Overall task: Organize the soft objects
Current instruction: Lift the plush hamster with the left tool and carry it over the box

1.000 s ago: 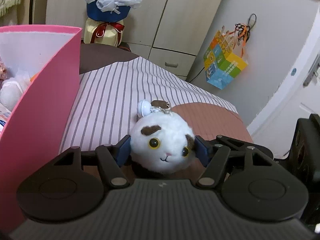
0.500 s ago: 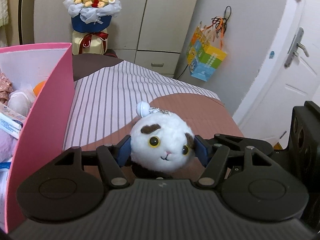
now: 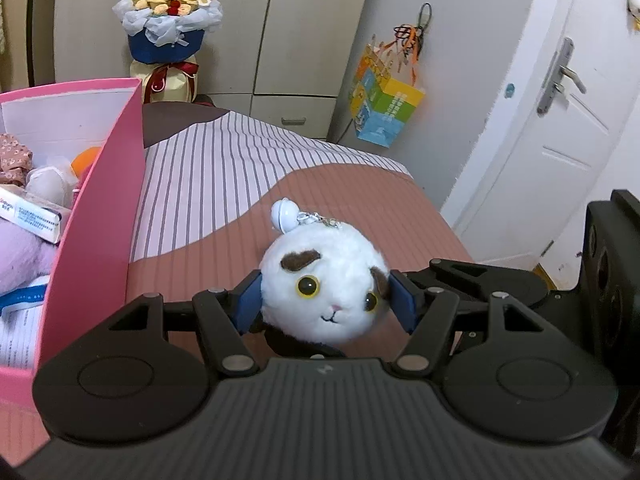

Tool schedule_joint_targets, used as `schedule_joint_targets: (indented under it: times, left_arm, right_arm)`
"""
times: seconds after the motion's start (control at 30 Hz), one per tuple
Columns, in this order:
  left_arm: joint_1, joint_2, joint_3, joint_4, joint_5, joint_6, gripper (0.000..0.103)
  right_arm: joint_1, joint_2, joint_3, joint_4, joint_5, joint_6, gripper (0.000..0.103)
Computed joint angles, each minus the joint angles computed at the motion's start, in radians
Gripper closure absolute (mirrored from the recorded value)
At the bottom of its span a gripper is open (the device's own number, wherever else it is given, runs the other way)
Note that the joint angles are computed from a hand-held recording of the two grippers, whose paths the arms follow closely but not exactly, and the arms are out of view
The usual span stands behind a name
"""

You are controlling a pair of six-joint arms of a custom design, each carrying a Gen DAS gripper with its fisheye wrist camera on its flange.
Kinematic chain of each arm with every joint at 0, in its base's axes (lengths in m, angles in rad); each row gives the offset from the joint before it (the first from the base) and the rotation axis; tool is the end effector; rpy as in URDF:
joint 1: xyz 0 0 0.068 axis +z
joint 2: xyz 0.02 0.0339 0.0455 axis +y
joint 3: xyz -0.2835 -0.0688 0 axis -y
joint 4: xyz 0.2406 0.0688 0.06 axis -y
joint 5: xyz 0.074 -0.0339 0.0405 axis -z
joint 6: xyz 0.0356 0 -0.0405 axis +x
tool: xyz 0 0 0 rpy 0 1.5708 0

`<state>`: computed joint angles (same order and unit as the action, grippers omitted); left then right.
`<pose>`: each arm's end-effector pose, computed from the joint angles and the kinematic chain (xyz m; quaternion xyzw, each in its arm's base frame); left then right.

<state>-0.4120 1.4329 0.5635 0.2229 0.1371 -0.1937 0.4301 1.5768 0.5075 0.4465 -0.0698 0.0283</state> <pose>0.2449 -0.1123 0.1834 0.1276 0.8844 -0.1912 0.4063 0.2525 0.1186 0.1510 -0.1930 0.8681 0.1339 0.4372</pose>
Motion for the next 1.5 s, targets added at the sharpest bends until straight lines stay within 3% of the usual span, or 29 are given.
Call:
schedule_joint_targets:
  times: [0.33, 0.6, 0.87, 1.0, 1.17, 1.37, 1.5]
  left_arm:
    - [0.091, -0.162, -0.056, -0.174, 0.195, 0.086, 0.038]
    - [0.165, -0.294, -0.031, -0.440, 0.257, 0.195, 0.038]
    - [0.367, -0.455, 0.058, -0.841, 0.388, 0.392, 0.040]
    - [0.490, -0.513, 0.110, -1.029, 0.427, 0.496, 0.040]
    - [0.738, -0.516, 0.188, -1.279, 0.504, 0.745, 0.040]
    - [0.971, -0.473, 0.260, -1.437, 0.550, 0.954, 0.041]
    - [1.044, -0.454, 0.312, -1.476, 0.556, 1.003, 0.041]
  right_arm:
    - [0.145, -0.179, -0.067, -0.153, 0.139, 0.088, 0.038]
    - [0.297, -0.265, -0.045, -0.311, 0.234, 0.154, 0.038]
    - [0.455, -0.333, 0.070, -0.562, 0.275, 0.250, 0.038]
    - [0.523, -0.333, 0.125, -0.628, 0.276, 0.283, 0.036]
    - [0.602, -0.310, 0.193, -0.679, 0.255, 0.307, 0.036]
    - [0.633, -0.263, 0.258, -0.663, 0.199, 0.302, 0.036]
    - [0.644, -0.222, 0.299, -0.633, 0.177, 0.294, 0.036]
